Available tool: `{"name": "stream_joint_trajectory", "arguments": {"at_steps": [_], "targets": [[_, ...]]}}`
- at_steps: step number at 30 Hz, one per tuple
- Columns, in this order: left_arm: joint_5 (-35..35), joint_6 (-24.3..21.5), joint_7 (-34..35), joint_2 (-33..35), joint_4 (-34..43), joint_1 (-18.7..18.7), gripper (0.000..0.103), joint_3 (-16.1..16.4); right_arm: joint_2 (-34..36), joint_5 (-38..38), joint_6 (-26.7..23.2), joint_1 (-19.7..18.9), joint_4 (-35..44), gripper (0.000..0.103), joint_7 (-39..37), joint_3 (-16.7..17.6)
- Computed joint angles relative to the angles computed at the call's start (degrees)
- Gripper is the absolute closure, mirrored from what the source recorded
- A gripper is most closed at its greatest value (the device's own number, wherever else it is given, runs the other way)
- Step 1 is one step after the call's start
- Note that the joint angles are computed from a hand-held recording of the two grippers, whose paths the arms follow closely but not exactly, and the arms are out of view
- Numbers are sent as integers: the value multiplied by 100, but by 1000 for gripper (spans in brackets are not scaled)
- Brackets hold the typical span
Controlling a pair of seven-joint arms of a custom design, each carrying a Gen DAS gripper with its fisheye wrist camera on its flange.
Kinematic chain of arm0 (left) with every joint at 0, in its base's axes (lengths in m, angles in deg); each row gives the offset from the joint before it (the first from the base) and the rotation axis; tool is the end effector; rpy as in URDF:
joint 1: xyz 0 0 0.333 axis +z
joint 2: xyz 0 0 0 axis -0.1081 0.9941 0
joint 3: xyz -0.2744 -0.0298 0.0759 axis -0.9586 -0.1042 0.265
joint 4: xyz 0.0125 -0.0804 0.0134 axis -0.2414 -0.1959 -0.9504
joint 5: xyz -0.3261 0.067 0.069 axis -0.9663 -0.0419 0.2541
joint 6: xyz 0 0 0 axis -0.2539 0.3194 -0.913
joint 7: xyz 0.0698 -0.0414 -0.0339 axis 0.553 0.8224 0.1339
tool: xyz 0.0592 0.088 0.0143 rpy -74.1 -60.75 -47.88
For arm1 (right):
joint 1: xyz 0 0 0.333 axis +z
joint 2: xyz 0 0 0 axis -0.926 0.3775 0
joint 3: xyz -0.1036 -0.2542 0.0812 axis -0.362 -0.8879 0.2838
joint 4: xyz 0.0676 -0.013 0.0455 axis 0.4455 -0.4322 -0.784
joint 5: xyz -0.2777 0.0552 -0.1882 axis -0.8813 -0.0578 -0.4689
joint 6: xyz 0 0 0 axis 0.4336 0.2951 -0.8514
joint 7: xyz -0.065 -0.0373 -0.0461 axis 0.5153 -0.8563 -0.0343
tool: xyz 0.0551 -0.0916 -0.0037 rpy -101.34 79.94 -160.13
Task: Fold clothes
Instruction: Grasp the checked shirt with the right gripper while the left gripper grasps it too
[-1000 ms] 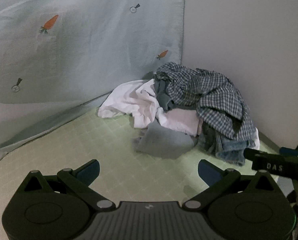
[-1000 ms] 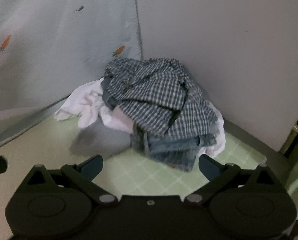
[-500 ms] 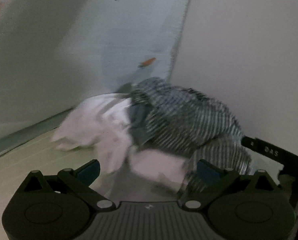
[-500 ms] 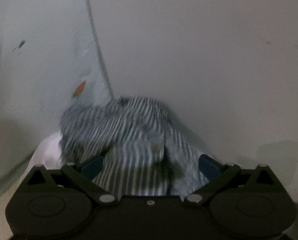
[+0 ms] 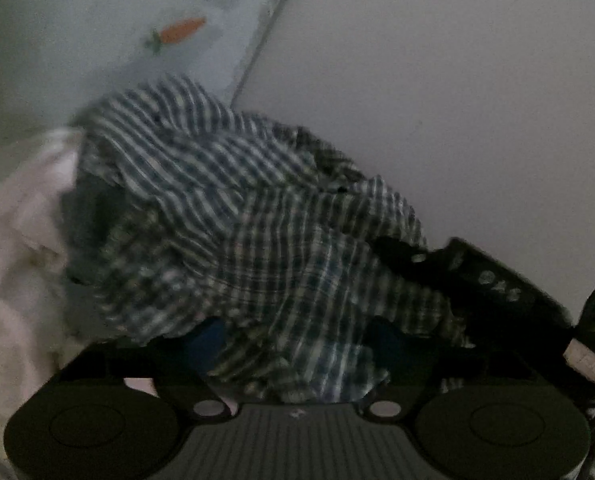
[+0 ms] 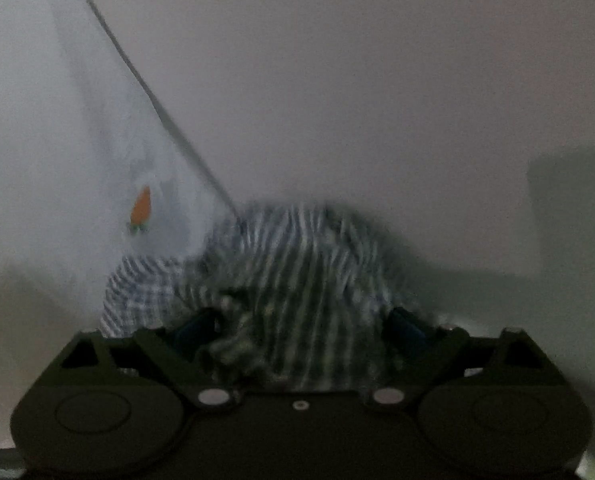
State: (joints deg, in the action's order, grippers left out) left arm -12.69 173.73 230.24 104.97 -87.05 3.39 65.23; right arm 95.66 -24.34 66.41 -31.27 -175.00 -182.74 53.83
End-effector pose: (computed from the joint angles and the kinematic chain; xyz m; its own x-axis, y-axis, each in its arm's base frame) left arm 0.6453 -0.0689 0.4059 -0.6741 -0.5633 0.4778 -0.7312 0.4171 -0.5398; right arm 0.5165 0.3510 0.3926 -0.6084 -0.6419 -0.4667 -0.2454 0.7114 -0.6586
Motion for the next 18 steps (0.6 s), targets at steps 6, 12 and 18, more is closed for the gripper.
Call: {"name": "stream_joint_trajectory", "arguments": {"at_steps": [6,12,18], "targets": [[-395,32,68,-265,-297,82,97,-91,57,-341,-605,277,200,89,-529,10],[-1383,-215,851,-1212,-1011,371,99,61,29,-1027,-1812,820,672,98,-1274,150],[-2416,-847,1356,-2207,-1513,632,99,645,-193,-1818,-2191,1219,1034,99,-1493,364]]}}
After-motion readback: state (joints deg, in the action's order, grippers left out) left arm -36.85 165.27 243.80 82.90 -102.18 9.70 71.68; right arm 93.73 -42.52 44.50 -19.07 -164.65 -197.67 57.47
